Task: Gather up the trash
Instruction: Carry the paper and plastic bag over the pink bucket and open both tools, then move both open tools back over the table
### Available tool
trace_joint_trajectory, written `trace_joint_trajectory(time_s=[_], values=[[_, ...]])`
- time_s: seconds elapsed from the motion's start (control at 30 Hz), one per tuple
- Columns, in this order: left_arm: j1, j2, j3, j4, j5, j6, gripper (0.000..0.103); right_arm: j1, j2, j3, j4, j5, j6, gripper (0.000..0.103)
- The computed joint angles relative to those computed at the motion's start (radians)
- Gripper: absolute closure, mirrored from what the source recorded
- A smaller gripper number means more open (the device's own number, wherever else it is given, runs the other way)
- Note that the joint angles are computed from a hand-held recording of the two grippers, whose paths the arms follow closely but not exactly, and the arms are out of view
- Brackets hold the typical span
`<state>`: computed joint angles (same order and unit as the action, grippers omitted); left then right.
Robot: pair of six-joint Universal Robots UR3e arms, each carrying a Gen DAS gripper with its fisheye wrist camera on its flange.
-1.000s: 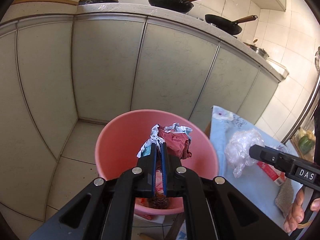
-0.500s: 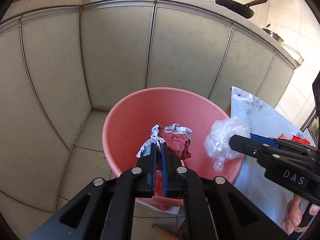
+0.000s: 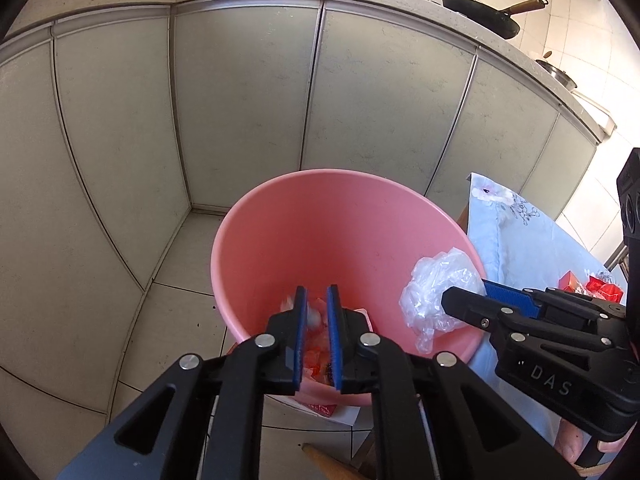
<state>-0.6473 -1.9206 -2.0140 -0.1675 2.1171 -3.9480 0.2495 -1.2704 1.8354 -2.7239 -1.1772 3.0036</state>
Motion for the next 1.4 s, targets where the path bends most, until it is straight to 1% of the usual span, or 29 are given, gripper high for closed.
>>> trace_joint_trajectory(time_s=[0.1, 0.17, 0.47, 0.63, 0.83, 0.87, 0.9, 0.93, 1.07, 1.23, 1.3, 1.4], values=[[-0.006, 0.008, -0.003, -0.006, -0.001, -0.008, 0.086, -0.006, -0.003, 0.001, -0.005, 0.014, -0.007, 0.069], [-0.012, 0.012, -0.001, -0.013, 0.002, -0.015, 0.084, -0.004, -0.007, 0.002, -0.008, 0.011, -0.01, 0.068], [-0.044, 0.035, 0.017, -0.078, 0.037, -0.052, 0.083, -0.013, -0.075, 0.064, -0.037, 0.005, -0.024, 0.068], [-0.079, 0.038, 0.07, -0.169, 0.066, -0.076, 0.082, -0.031, -0.149, 0.137, -0.065, -0.004, -0.044, 0.068], [-0.124, 0.052, 0.103, -0.224, 0.088, -0.118, 0.079, -0.043, -0.25, 0.232, -0.098, -0.015, -0.071, 0.068], [-0.133, 0.052, 0.11, -0.231, 0.091, -0.123, 0.079, -0.045, -0.263, 0.241, -0.094, -0.012, -0.071, 0.065], [-0.137, 0.054, 0.111, -0.233, 0.092, -0.124, 0.078, -0.046, -0.279, 0.251, -0.088, -0.011, -0.075, 0.058], [-0.144, 0.055, 0.115, -0.238, 0.093, -0.128, 0.078, -0.05, -0.297, 0.266, -0.087, -0.009, -0.08, 0.057], [-0.167, 0.05, 0.138, -0.266, 0.101, -0.137, 0.077, -0.057, -0.369, 0.328, -0.101, -0.031, -0.095, 0.056], [-0.195, 0.033, 0.181, -0.294, 0.108, -0.136, 0.076, -0.105, -0.467, 0.396, -0.067, -0.009, -0.109, 0.056], [-0.21, 0.024, 0.2, -0.301, 0.111, -0.13, 0.072, -0.131, -0.524, 0.43, -0.036, -0.009, -0.121, 0.056], [-0.229, 0.007, 0.232, -0.309, 0.109, -0.116, 0.069, -0.191, -0.643, 0.497, 0.021, -0.005, -0.153, 0.056]])
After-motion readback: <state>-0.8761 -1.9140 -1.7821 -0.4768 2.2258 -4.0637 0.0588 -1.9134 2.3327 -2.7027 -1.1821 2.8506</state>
